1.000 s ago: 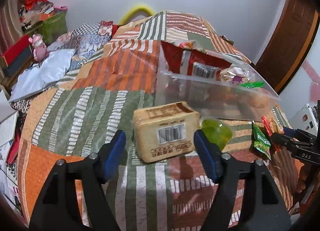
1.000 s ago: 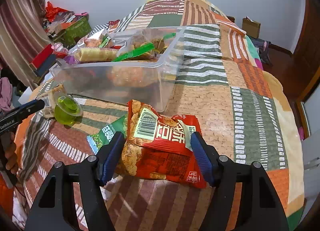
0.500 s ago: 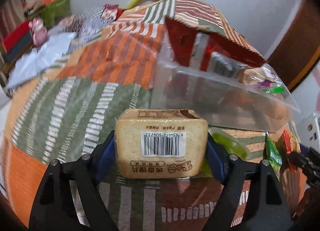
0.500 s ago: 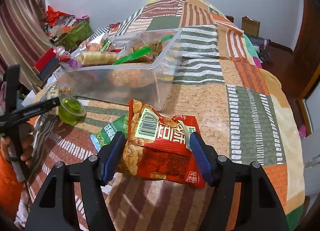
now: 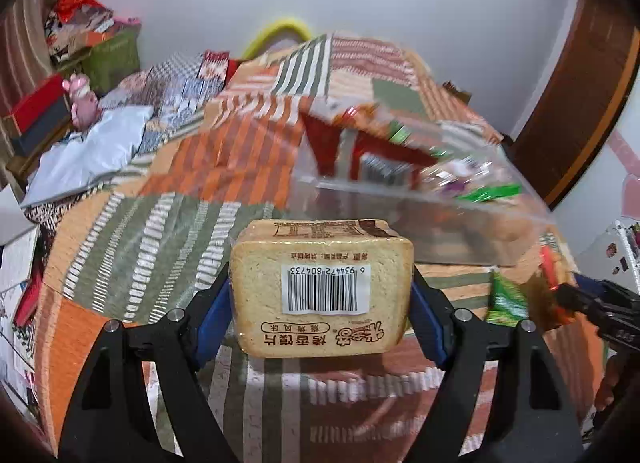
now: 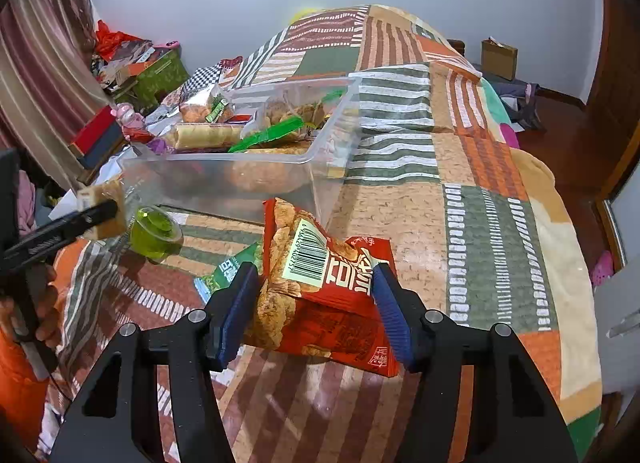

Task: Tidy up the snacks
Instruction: 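Carry the bread loaf and red cookie bag over the box and release them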

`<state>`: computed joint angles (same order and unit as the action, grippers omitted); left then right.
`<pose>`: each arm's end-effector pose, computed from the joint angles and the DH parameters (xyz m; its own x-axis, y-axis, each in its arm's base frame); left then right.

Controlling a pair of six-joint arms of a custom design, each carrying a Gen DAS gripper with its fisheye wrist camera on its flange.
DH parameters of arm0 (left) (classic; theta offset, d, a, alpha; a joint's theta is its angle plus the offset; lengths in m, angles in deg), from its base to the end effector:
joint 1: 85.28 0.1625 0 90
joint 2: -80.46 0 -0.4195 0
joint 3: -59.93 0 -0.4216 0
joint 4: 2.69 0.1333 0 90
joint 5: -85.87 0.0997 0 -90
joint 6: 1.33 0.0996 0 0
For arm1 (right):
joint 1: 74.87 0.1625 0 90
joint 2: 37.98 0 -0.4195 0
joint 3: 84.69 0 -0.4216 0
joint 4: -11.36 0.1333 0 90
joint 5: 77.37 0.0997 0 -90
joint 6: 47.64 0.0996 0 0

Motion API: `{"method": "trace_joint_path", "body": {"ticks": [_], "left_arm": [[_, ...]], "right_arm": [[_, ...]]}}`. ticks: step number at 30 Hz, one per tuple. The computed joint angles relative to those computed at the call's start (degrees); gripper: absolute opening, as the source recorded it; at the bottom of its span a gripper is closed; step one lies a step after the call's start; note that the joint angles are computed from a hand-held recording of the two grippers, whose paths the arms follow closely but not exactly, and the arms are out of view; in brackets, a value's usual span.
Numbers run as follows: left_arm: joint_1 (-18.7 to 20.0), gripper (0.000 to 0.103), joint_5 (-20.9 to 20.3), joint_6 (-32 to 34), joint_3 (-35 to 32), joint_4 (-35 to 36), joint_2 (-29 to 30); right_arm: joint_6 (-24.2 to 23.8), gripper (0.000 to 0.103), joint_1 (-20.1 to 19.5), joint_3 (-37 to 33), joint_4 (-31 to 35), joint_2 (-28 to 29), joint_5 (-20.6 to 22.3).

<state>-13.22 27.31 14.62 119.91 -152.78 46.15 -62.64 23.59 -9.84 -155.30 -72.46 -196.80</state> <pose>-0.0877 -0.8722 0.2026 -0.7980 0.1986 -0.5690 0.4923 0.7595 -0.4253 0.2009 -0.7776 0.1160 -0.8428 -0.0523 0.5357 -0.3486 0.8114 -0.4692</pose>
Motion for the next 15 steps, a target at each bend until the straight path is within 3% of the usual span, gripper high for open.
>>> {"method": "trace_joint_path", "body": {"ticks": [8, 15], "left_arm": [[-1.97, 0.078, -2.66, 2.02, 4.78, -3.47, -3.52], [-3.44, 0.078, -3.93, 3.33, 6.1, -5.38, -4.58]], "right_arm": [[1.43, 0.055, -0.08, 2.86, -1.14, -2.26, 1.97], [-0.29, 0.055, 1.02, 3.86, -4.68, -3.09, 1.59]]}}
